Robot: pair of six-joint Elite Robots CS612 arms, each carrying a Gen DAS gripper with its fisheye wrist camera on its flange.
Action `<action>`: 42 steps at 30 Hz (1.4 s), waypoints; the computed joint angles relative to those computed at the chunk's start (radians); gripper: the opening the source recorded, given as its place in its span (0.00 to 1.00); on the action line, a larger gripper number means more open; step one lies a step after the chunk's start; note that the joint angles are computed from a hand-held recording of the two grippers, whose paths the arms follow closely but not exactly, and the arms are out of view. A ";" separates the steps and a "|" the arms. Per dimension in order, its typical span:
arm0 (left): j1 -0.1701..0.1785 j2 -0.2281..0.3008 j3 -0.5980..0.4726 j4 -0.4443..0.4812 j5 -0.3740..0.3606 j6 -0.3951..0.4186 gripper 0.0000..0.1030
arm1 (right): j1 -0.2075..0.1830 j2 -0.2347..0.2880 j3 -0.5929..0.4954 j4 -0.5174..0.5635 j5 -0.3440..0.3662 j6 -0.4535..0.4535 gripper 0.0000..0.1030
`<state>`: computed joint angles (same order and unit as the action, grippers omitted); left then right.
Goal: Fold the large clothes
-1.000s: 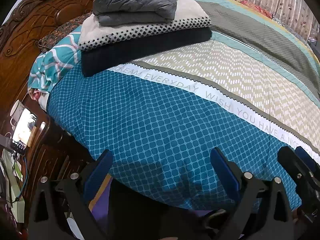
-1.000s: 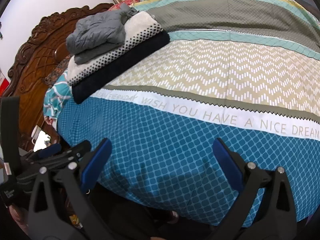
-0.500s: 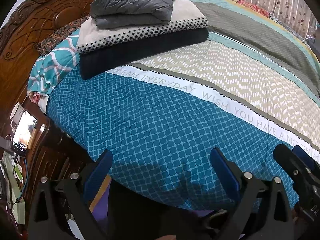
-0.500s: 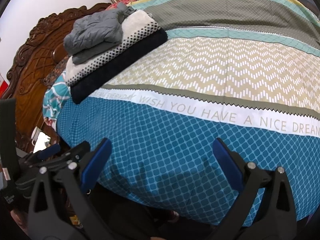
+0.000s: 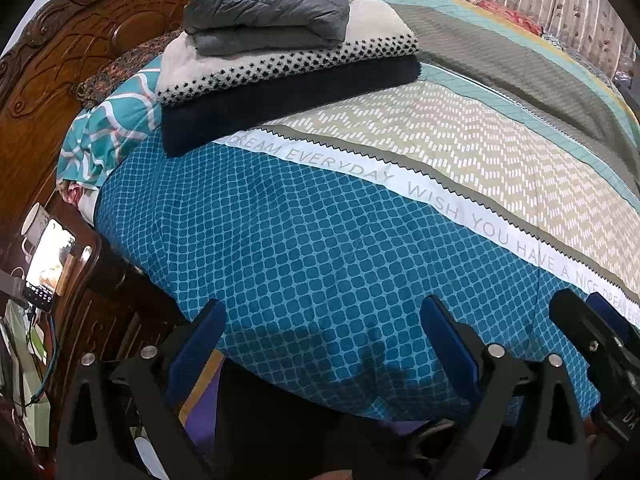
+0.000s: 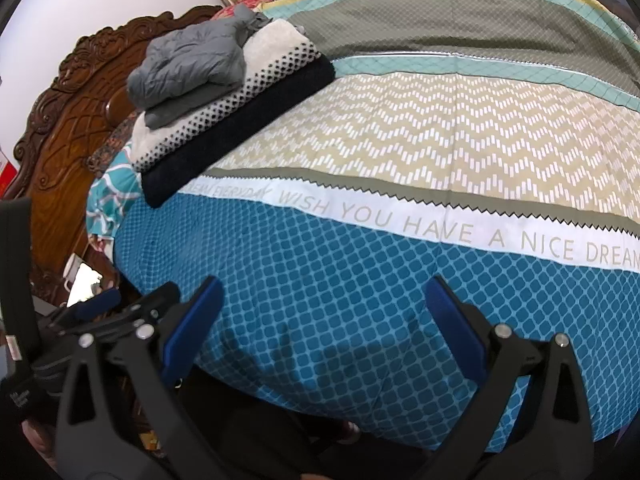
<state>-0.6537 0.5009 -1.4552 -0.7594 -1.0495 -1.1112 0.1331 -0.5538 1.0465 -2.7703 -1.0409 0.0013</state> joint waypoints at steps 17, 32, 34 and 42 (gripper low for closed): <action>0.001 0.003 -0.006 0.012 0.011 -0.006 0.99 | 0.001 -0.002 0.003 -0.004 0.000 0.001 0.94; -0.001 0.002 -0.005 0.010 0.008 -0.008 0.99 | 0.001 -0.003 0.006 -0.004 0.003 -0.002 0.94; -0.001 0.002 -0.005 0.011 0.009 -0.009 0.99 | 0.001 -0.003 0.006 -0.004 0.003 -0.002 0.94; -0.001 0.002 -0.003 0.003 0.012 0.003 0.99 | 0.002 -0.003 0.003 0.010 -0.004 -0.006 0.94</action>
<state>-0.6548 0.5030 -1.4583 -0.7559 -1.0374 -1.1084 0.1350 -0.5566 1.0494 -2.7607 -1.0451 -0.0046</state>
